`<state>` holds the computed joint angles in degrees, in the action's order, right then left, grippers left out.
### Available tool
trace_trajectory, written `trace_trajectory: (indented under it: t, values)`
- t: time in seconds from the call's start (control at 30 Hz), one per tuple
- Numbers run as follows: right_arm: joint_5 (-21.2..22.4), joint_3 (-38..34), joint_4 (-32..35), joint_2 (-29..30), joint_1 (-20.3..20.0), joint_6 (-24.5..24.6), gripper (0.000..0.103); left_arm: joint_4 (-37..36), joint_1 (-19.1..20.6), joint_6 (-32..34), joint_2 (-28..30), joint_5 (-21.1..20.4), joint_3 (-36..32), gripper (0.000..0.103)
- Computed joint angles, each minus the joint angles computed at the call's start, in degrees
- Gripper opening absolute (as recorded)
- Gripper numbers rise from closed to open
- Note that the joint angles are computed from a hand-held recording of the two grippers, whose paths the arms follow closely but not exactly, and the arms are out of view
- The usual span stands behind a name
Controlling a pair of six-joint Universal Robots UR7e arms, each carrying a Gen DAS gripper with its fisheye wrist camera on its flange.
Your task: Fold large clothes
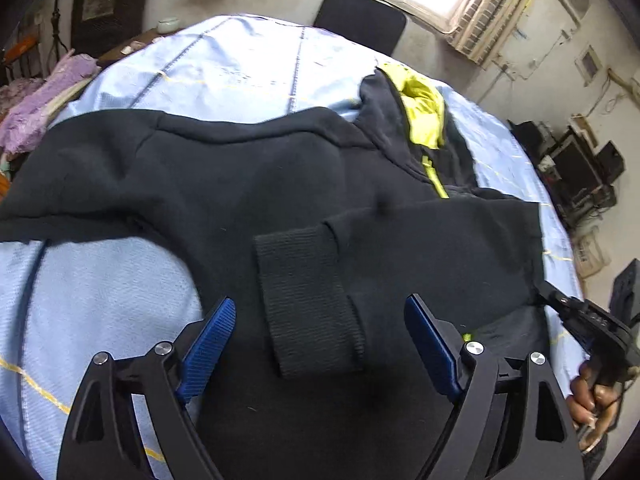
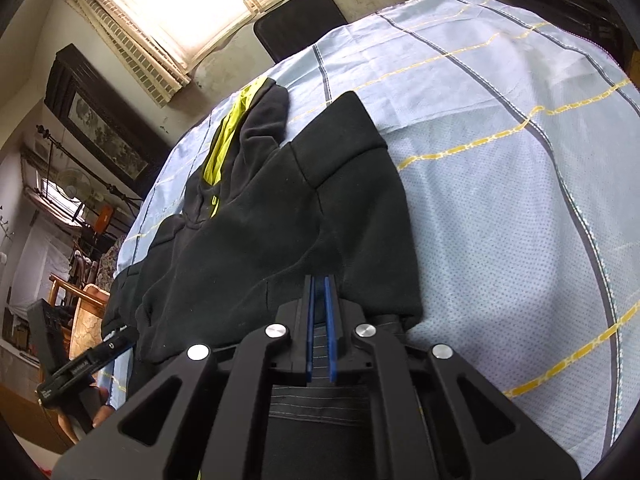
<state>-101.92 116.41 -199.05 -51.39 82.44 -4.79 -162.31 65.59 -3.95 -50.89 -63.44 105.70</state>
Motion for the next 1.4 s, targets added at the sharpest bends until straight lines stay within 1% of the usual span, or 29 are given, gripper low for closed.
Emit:
trace_trajectory:
  t: [0.07, 0.1, 0.13, 0.2, 0.23, 0.27, 0.33, 0.4, 0.43, 0.5, 0.6, 0.63, 0.67, 0.77, 0.83, 0.9, 0.93, 0.97, 1.0, 1.03, 1.07, 1.1, 1.13, 1.17, 1.2, 1.27, 1.3, 1.37, 1.4]
  values:
    - [0.0, -0.1, 0.1, 0.1, 0.1, -0.2, 0.006, 0.1, 0.0, 0.8, -0.2, -1.2, 0.3, 0.086]
    - [0.1, -0.1, 0.2, 0.1, 0.2, -0.3, 0.006, 0.2, 0.0, 1.2, 0.0, -0.8, 0.4, 0.083]
    - [0.1, -0.1, 0.3, 0.2, 0.2, -0.6, 0.006, 0.8, -0.3, 1.2, 0.4, 0.4, 0.2, 0.080]
    - [0.1, -0.3, 0.3, 0.5, 0.4, -0.9, 0.006, -0.4, -0.8, 1.8, 1.0, 2.9, 0.5, 0.065]
    - [0.1, -0.4, 0.2, 0.6, 0.5, -1.3, 0.006, -0.9, -0.9, 2.2, 1.2, 3.5, 0.5, 0.055]
    - [-0.1, -0.4, 0.0, 0.7, 0.6, -1.6, 0.006, -0.8, -1.0, 2.3, 1.6, 4.1, 0.2, 0.042]
    - [-0.4, -0.4, -1.0, 1.0, 0.8, -2.3, 0.006, -2.3, -1.4, 3.1, 2.5, 5.6, -0.5, 0.036]
    - [-1.5, -0.3, -3.8, 1.6, 1.5, -3.8, 0.006, -4.3, -2.4, 5.3, 3.7, 8.8, -1.8, 0.012]
    - [-1.6, -0.2, -5.0, 1.7, 1.8, -4.5, 0.006, -5.3, -2.9, 7.3, 4.3, 10.0, -2.8, 0.012]
    - [-1.8, -0.6, -5.5, 1.6, 2.3, -5.0, 0.006, -6.2, -3.5, 10.3, 5.4, 10.5, -5.0, 0.012]
    - [-3.6, -3.5, -2.3, 2.2, 3.5, -5.4, 0.006, -10.3, -4.3, 15.3, 7.5, 13.7, -6.0, 0.012]
    - [-4.5, -4.5, -1.6, 2.6, 3.9, -5.6, 0.006, -12.0, -4.2, 16.4, 8.1, 14.1, -5.9, 0.012]
    - [-5.4, -6.1, -0.5, 3.3, 4.3, -5.9, 0.006, -12.8, -3.9, 16.2, 7.9, 13.4, -5.5, 0.012]
    - [-6.1, -10.1, 2.6, 4.9, 4.4, -5.4, 0.006, -13.5, -3.1, 15.4, 6.8, 10.7, -4.6, 0.011]
    - [-5.0, -12.2, 5.2, 5.5, 3.5, -3.4, 0.006, -13.6, -2.8, 15.2, 6.0, 9.9, -3.9, 0.011]
    - [-2.6, -13.2, 8.3, 5.6, 1.6, -0.5, 0.006, -13.5, -2.6, 15.2, 5.6, 9.3, -3.7, 0.011]
    - [-3.3, -13.5, 9.2, 5.9, 1.0, 0.4, 0.000, -13.4, -2.6, 15.2, 5.6, 9.2, -3.8, 0.011]
    - [-3.1, -13.4, 8.7, 6.0, 0.2, 1.0, 0.000, -13.4, -2.8, 15.2, 6.0, 9.3, -4.2, 0.011]
    - [-2.0, -12.8, 7.4, 5.8, -0.5, 1.9, 0.000, -13.5, -3.0, 15.4, 6.2, 9.5, -4.4, 0.010]
    - [-2.6, -12.6, 6.6, 5.6, -0.7, 2.6, 0.000, -14.5, -3.5, 16.4, 6.7, 10.0, -4.7, 0.010]
    - [-5.2, -12.5, 4.7, 5.5, -0.5, 2.8, 0.000, -15.8, -4.0, 17.6, 7.2, 10.3, -5.0, 0.010]
    - [-8.0, -12.4, 1.6, 5.8, -0.4, 2.0, 0.000, -18.3, -4.8, 19.9, 7.8, 10.3, -5.2, 0.009]
    - [-8.5, -12.2, 0.2, 5.8, -0.7, 1.9, 0.000, -20.3, -5.3, 21.6, 8.3, 10.2, -5.2, 0.009]
    - [-6.5, -11.6, 0.6, 5.0, -1.6, 3.5, 0.000, -22.4, -5.7, 23.3, 8.9, 10.4, -5.3, 0.009]
    - [-4.4, -11.1, 0.8, 4.6, -2.3, 3.8, 0.000, -24.1, -6.0, 25.0, 9.8, 11.1, -5.5, 0.009]
    - [-4.9, -10.8, 0.5, 4.3, -2.0, 3.6, 0.000, -26.7, -5.9, 29.4, 13.2, 15.7, -6.9, 0.009]
    - [-5.4, -10.8, 0.2, 4.3, -1.7, 3.4, 0.000, -25.4, -5.4, 29.5, 14.1, 17.3, -7.7, 0.009]
    - [-5.9, -10.5, -0.8, 4.2, -1.1, 2.2, 0.000, -17.8, -3.2, 26.7, 15.5, 19.8, -10.0, 0.009]
    - [-5.9, -10.3, -1.5, 4.0, -0.8, 1.7, 0.003, -16.2, -2.9, 25.2, 14.6, 18.6, -10.0, 0.009]
